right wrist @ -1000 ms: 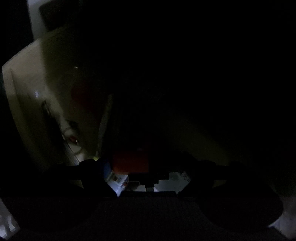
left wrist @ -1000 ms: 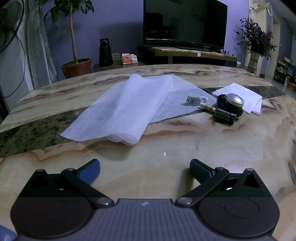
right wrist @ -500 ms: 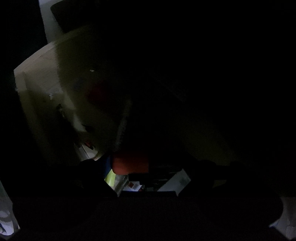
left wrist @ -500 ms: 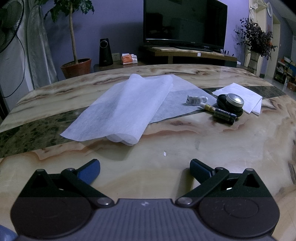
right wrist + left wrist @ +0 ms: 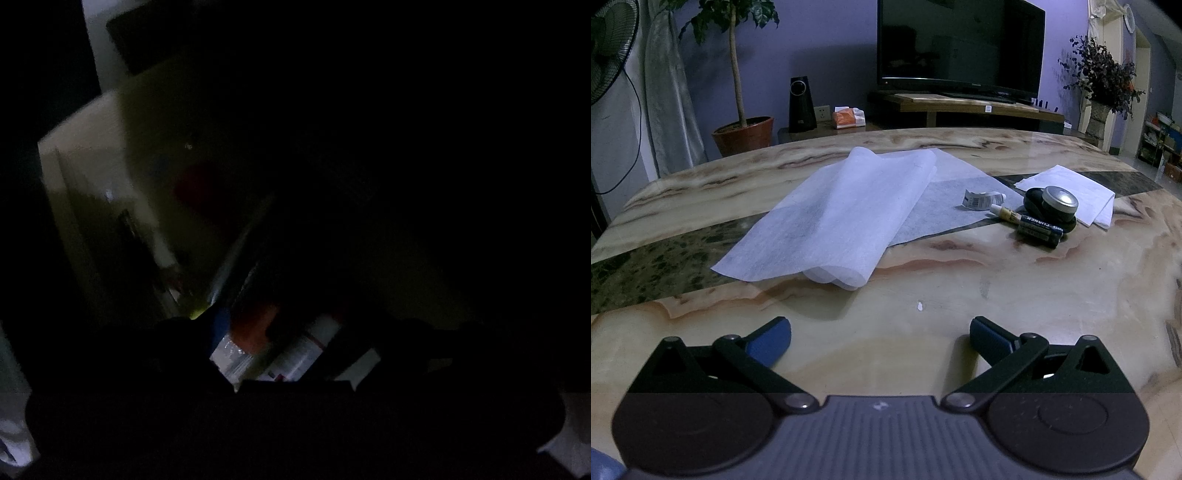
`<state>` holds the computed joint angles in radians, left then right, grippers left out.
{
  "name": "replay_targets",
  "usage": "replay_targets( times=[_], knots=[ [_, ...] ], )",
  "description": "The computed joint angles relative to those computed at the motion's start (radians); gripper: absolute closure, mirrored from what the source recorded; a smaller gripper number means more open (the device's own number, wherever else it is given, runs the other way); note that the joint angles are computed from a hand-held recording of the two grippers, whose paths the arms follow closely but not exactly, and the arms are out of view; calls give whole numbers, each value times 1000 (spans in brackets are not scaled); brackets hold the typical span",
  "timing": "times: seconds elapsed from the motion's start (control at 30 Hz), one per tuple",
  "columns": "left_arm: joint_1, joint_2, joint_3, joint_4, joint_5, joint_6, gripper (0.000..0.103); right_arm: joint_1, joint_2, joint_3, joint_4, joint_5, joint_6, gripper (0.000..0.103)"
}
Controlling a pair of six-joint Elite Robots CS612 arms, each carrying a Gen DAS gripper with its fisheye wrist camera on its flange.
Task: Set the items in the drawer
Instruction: 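Raise the open right gripper out of the drawer above the table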
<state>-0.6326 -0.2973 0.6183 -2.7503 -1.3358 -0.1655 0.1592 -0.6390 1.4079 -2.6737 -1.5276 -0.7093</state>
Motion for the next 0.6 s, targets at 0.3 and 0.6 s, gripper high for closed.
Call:
replay_targets(
  times=[0.3,0.6],
  knots=[
    [0,0,0,0,0,0,0,-11,-66,57,-29,50,47,39],
    [0,0,0,0,0,0,0,-41,-161,135,-5,367,-173,36]
  ],
)
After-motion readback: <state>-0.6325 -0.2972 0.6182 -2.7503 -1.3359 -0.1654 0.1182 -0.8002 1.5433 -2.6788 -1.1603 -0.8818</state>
